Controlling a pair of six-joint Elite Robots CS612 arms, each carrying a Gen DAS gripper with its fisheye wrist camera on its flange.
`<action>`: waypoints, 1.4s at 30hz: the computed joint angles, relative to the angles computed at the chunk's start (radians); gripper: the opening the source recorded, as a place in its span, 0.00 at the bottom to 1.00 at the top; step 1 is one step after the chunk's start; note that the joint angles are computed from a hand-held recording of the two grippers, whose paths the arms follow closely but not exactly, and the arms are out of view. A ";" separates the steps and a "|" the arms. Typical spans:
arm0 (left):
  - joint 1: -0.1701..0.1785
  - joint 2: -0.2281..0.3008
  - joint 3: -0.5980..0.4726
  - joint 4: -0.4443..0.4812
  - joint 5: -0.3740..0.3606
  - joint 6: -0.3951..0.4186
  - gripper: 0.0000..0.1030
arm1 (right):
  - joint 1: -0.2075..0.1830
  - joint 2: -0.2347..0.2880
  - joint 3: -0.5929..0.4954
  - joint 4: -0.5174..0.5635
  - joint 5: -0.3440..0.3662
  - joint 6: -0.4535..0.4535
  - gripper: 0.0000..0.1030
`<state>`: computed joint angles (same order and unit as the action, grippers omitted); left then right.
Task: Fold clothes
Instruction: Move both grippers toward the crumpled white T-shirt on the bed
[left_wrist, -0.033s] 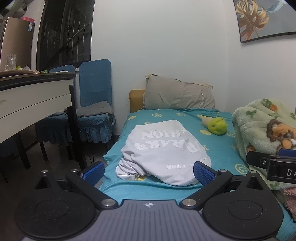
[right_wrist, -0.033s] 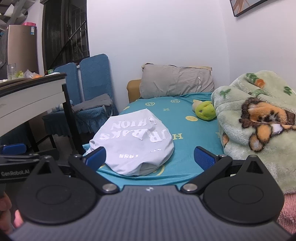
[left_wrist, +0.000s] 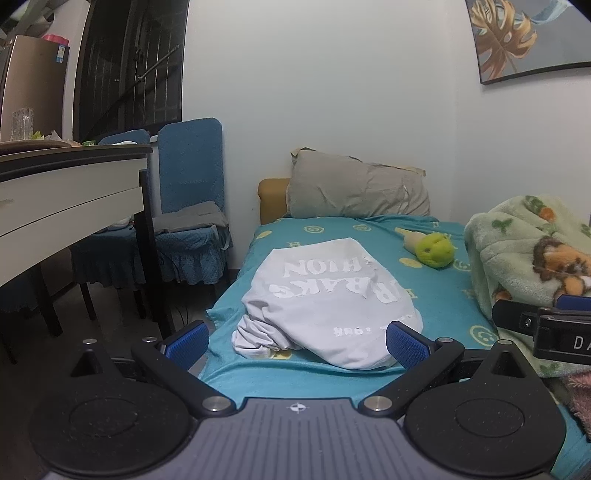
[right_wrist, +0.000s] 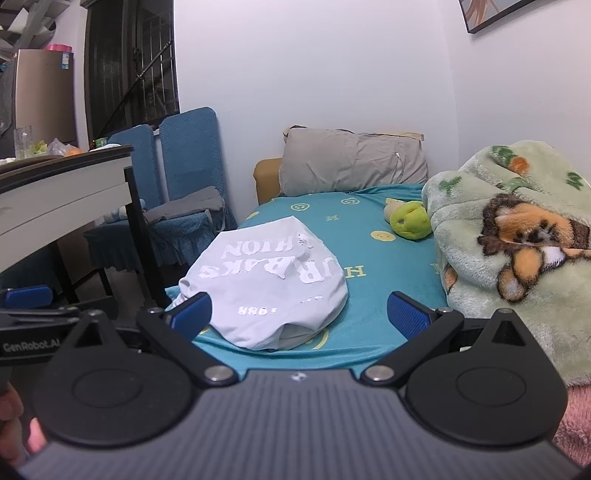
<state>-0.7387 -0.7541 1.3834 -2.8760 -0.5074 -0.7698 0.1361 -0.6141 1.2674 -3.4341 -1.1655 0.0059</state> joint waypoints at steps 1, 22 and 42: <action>0.001 -0.001 0.000 0.002 -0.002 -0.002 1.00 | 0.000 0.000 0.000 0.000 -0.002 0.000 1.00; 0.005 -0.003 0.014 -0.037 -0.024 0.018 1.00 | -0.003 -0.006 -0.001 0.030 -0.011 0.019 1.00; 0.009 -0.020 0.042 -0.123 -0.077 0.074 1.00 | 0.018 -0.064 0.044 0.022 -0.179 0.168 0.20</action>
